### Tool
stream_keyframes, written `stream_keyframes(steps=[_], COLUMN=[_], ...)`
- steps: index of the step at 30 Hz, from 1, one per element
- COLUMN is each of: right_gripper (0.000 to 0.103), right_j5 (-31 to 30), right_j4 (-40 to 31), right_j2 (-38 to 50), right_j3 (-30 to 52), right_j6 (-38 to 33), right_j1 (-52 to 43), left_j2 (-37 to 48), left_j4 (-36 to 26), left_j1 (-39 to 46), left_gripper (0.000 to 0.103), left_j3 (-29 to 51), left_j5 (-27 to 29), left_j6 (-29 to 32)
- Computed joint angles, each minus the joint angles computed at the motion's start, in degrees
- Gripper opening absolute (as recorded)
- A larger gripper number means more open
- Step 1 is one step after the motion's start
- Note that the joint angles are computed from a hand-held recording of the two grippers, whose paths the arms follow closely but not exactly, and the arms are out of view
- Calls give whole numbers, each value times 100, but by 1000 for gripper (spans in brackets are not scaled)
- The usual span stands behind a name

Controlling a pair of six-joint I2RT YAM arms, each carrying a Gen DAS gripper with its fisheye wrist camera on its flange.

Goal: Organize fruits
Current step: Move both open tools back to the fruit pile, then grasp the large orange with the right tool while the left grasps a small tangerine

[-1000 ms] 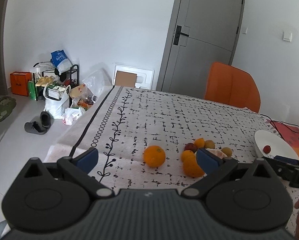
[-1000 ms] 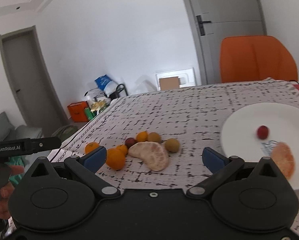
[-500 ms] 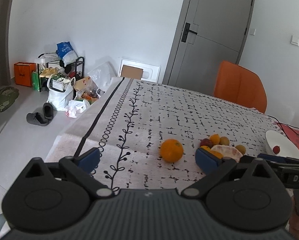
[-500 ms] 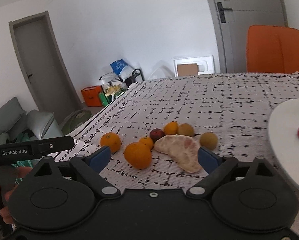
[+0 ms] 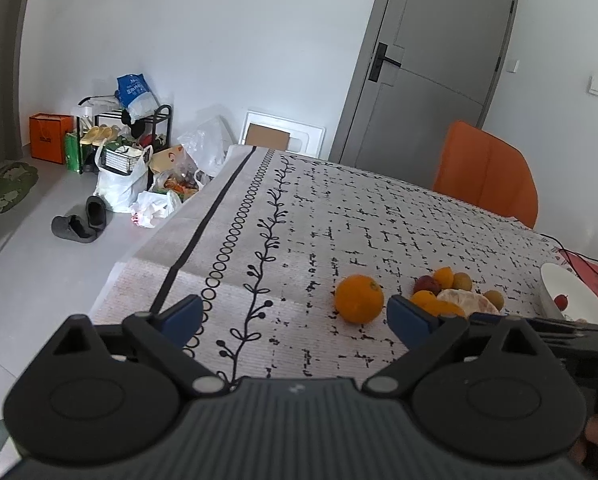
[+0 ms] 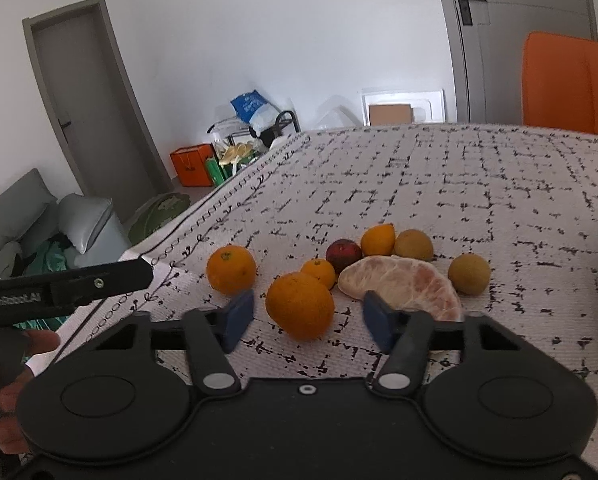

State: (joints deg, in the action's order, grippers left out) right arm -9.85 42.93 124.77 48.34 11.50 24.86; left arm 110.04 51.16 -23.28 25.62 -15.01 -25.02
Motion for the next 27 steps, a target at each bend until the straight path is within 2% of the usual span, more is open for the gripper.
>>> stream_keyframes(steps=[1, 2, 10, 16, 19, 21, 27], right_gripper=[39, 37, 35, 35, 35, 35, 35], right_j5=[-66, -217, -342, -270, -229, -227, -236], right_j4=[-65, -69, 269, 574, 754, 846, 1027], right_j2=[33, 41, -181, -461, -534, -598, -778], right_j3=[60, 69, -341, -791, -989, -1110, -1375], right_j6=[-1, 5, 64, 88, 127, 133, 111], right_j1=[-11, -50, -301, -555, -693, -810, -1092], left_j2=[-5, -20, -41, 138, 263, 342, 552], left_j4=[-5, -17, -102, -143, -186, -237, -419], left_j1=[-18, -31, -256, -411, -528, -589, -716], left_gripper=[97, 97, 94, 84, 76, 68, 59], left_j3=[7, 16, 198, 453, 621, 748, 1128], left_j5=[-20, -34, -120, 65, 130, 167, 261], left_j6=[2, 19, 128, 217, 316, 361, 437])
